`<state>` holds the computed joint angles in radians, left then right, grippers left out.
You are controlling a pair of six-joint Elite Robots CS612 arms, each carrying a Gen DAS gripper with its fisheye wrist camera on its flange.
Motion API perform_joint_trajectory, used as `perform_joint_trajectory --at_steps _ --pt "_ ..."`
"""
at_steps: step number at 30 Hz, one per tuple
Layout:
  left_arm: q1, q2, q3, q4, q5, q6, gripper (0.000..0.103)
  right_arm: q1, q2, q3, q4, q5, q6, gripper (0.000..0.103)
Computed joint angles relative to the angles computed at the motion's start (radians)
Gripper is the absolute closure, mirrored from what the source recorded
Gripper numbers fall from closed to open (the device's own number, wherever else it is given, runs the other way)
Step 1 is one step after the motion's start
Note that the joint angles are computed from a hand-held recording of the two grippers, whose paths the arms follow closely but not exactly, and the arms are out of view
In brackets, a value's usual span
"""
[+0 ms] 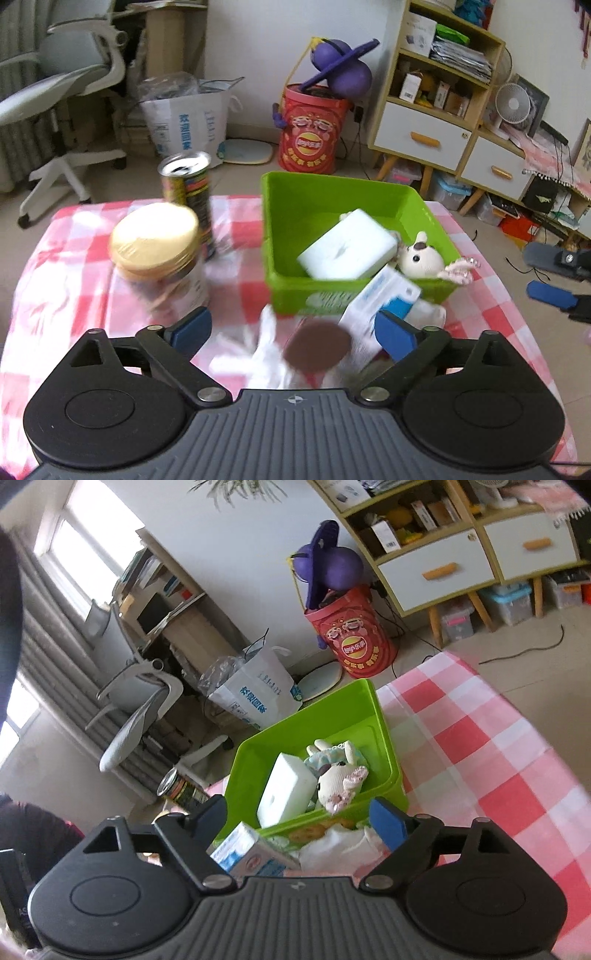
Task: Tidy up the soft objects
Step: 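Move the left gripper to the Santa plush while the right gripper approaches the plush hamburger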
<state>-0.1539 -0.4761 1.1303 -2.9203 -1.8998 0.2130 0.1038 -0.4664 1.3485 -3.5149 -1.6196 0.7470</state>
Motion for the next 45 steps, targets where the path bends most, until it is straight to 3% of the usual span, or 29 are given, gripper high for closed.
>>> perform_joint_trajectory --at_steps 5,10,14,19,25,30,35,40,45 --pt "0.024 -0.034 0.082 -0.059 -0.014 -0.04 0.006 0.015 -0.03 0.04 -0.01 -0.012 -0.058 0.037" --pt "0.036 -0.046 0.142 -0.121 -0.016 -0.09 0.006 0.027 -0.034 0.054 -0.101 -0.013 -0.092 0.037" --pt "0.036 -0.063 0.171 -0.132 0.0 -0.075 0.006 0.038 -0.04 0.058 -0.153 -0.034 -0.123 0.036" --pt "0.047 -0.081 0.205 -0.209 -0.019 -0.079 0.006 0.048 -0.062 0.083 -0.222 -0.042 -0.125 0.036" --pt "0.066 -0.098 0.222 -0.198 -0.058 -0.092 0.006 0.064 -0.103 0.129 -0.252 -0.046 -0.151 0.032" --pt "0.074 -0.104 0.239 -0.172 -0.072 -0.068 0.006 0.078 -0.135 0.165 -0.137 -0.036 -0.223 0.032" --pt "0.08 -0.102 0.256 -0.124 -0.069 -0.019 0.006 0.09 -0.15 0.181 0.078 -0.02 -0.276 0.032" --pt "0.081 -0.089 0.258 -0.104 -0.057 -0.024 0.006 0.099 -0.141 0.182 0.222 -0.002 -0.31 0.032" --pt "0.067 -0.074 0.267 -0.112 0.004 0.013 0.006 0.11 -0.12 0.156 0.392 0.018 -0.33 0.032"
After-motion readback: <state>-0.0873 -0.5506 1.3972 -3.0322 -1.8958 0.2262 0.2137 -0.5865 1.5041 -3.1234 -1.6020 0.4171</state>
